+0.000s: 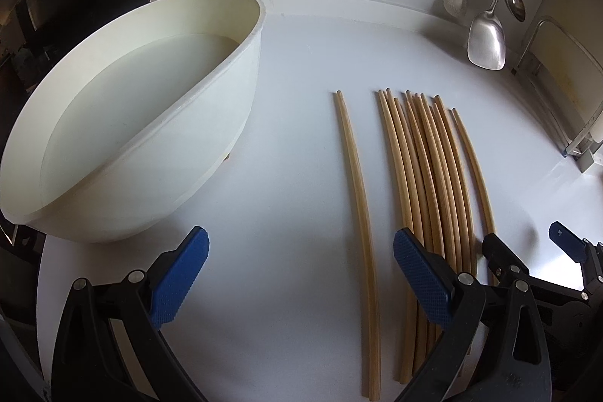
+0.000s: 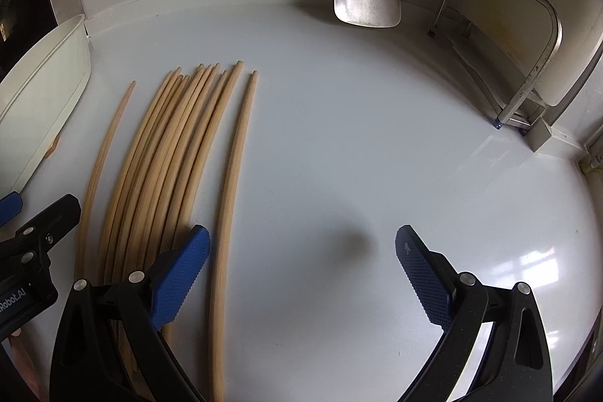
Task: Organize utensils
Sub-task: 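Close the left tool on one wooden chopstick while the right tool grasps another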
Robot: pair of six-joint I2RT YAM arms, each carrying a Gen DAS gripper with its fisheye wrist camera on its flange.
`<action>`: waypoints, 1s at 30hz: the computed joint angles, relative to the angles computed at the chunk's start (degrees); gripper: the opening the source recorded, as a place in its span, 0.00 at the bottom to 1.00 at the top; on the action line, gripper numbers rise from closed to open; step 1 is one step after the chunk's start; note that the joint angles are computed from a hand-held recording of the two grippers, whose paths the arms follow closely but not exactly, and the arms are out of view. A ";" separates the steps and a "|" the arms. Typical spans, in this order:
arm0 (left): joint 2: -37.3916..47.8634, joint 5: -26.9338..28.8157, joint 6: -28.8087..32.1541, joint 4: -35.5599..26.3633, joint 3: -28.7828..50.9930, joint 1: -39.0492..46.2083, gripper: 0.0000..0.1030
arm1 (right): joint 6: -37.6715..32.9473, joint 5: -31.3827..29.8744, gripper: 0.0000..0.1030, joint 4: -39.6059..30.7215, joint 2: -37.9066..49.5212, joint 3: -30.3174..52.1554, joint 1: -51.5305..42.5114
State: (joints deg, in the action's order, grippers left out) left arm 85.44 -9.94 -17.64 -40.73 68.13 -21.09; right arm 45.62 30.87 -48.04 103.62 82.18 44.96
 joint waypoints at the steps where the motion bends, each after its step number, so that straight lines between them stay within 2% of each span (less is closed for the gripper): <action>1: 0.11 -0.17 -0.19 -0.05 0.05 -0.17 0.94 | 0.02 0.14 0.92 -0.01 -0.16 -0.12 -0.08; 15: 1.75 -2.03 -1.00 -0.63 0.49 -1.15 0.93 | -1.48 2.06 0.91 4.44 -3.34 -5.48 0.65; 16: 1.83 -2.20 -0.88 -0.55 0.49 -1.27 0.92 | -1.78 1.96 0.91 4.99 -3.50 -5.83 0.60; 19: 3.05 -2.27 -0.65 -1.40 1.18 -1.77 0.73 | -2.69 1.79 0.91 6.17 -3.78 -6.48 0.75; 21: 2.42 -1.61 -0.66 -0.59 0.41 -1.78 0.71 | -3.69 1.33 0.85 7.30 -4.14 -7.01 0.91; 25: 2.04 -1.17 -0.30 0.28 -0.12 -2.48 0.57 | -5.23 -0.14 0.72 8.94 -4.73 -7.54 1.24; 28: 1.91 -1.43 0.01 0.29 0.03 -3.65 0.39 | -7.03 -2.25 0.54 10.27 -4.97 -7.44 1.32; 30: 1.84 -1.06 0.29 0.17 0.13 -4.18 0.30 | -8.52 -3.06 0.33 10.41 -4.56 -6.61 1.59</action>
State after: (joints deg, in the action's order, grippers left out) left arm 87.27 -11.00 -17.36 -40.56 68.26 -25.27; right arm 37.09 27.81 -37.62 99.06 75.58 46.55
